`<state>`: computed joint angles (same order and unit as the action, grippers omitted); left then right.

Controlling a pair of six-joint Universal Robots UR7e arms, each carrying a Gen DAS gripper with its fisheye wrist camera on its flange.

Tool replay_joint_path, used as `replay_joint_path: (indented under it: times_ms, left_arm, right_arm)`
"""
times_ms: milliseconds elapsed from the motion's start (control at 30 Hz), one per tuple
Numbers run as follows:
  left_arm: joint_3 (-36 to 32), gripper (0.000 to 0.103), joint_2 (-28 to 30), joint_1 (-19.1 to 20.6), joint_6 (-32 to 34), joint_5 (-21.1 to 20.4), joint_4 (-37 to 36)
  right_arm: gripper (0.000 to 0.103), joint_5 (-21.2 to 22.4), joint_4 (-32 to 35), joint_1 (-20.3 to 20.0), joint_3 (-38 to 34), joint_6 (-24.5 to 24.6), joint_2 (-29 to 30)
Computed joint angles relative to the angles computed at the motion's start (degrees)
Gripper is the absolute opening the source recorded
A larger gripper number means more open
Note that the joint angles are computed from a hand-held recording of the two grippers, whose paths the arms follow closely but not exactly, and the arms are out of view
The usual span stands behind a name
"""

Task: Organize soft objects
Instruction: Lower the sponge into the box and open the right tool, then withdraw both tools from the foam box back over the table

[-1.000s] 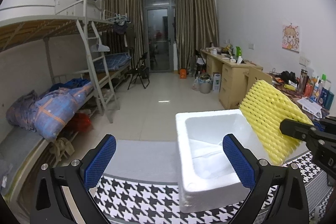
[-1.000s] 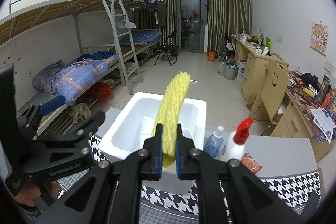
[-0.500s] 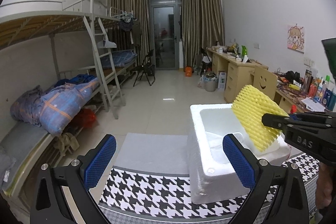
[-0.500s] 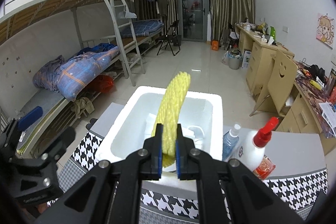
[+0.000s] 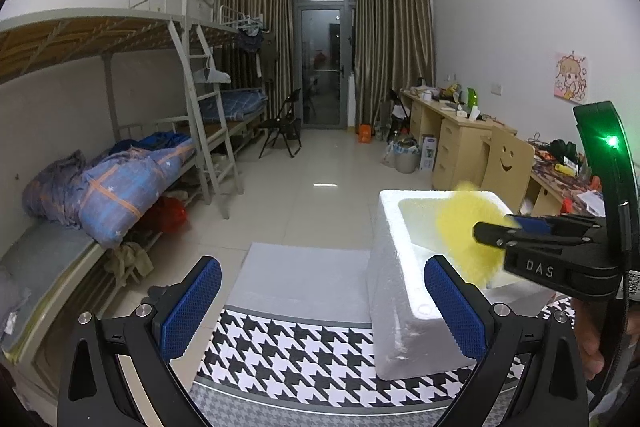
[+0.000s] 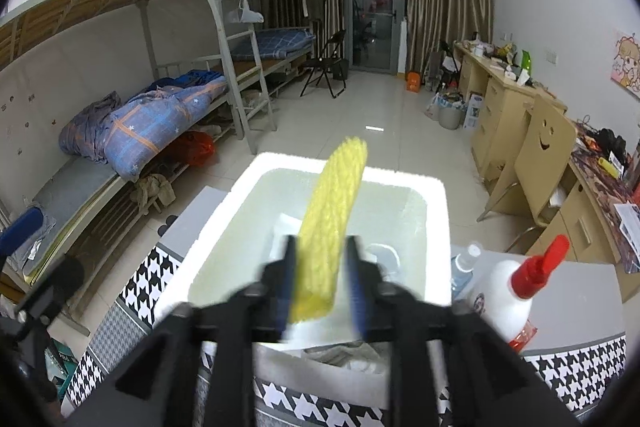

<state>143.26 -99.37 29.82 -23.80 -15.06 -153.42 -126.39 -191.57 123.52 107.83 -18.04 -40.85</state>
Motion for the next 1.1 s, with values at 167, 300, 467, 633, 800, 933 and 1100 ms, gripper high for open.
replay_joint_path:
  times_ms: [167, 300, 467, 633, 800, 933, 1100]
  left_arm:
    - [0.1, 0.102, -0.3, 0.0, 0.0, -0.1, 0.8]
    - [0.4, 0.102, -0.5, -0.4, 0.7, -0.4, -0.1]
    - [0.6, 0.102, -1.9, -2.1, -2.6, 0.3, 4.6]
    - [0.3, 0.102, -4.0, -4.3, -8.2, 1.2, 12.8]
    - [-0.1, 0.102, -6.7, -7.0, -17.3, 1.5, 25.1]
    - [-0.8, 0.102, -8.4, -9.2, -23.9, 1.5, 34.2]
    - [-1.9, 0.102, -10.5, -12.4, -32.4, 1.3, 45.8]
  right_arm:
    - [0.057, -1.0, -0.5, 0.3, 0.0, 0.4, 0.1]
    - [0.068, -1.5, 0.2, 0.8, 0.8, 0.7, -0.9]
    - [0.081, -2.2, -2.3, 2.2, 2.4, -0.5, -2.2]
    - [0.090, -3.4, -5.8, 3.2, 3.9, -1.8, -3.0]
    - [0.090, -3.1, -6.9, 3.6, 5.9, -1.1, -4.3]
    - [0.090, -3.6, -7.3, 4.3, 7.1, -1.1, -5.2]
    - [0.090, -4.6, -7.3, 5.6, 8.7, -0.3, -6.6]
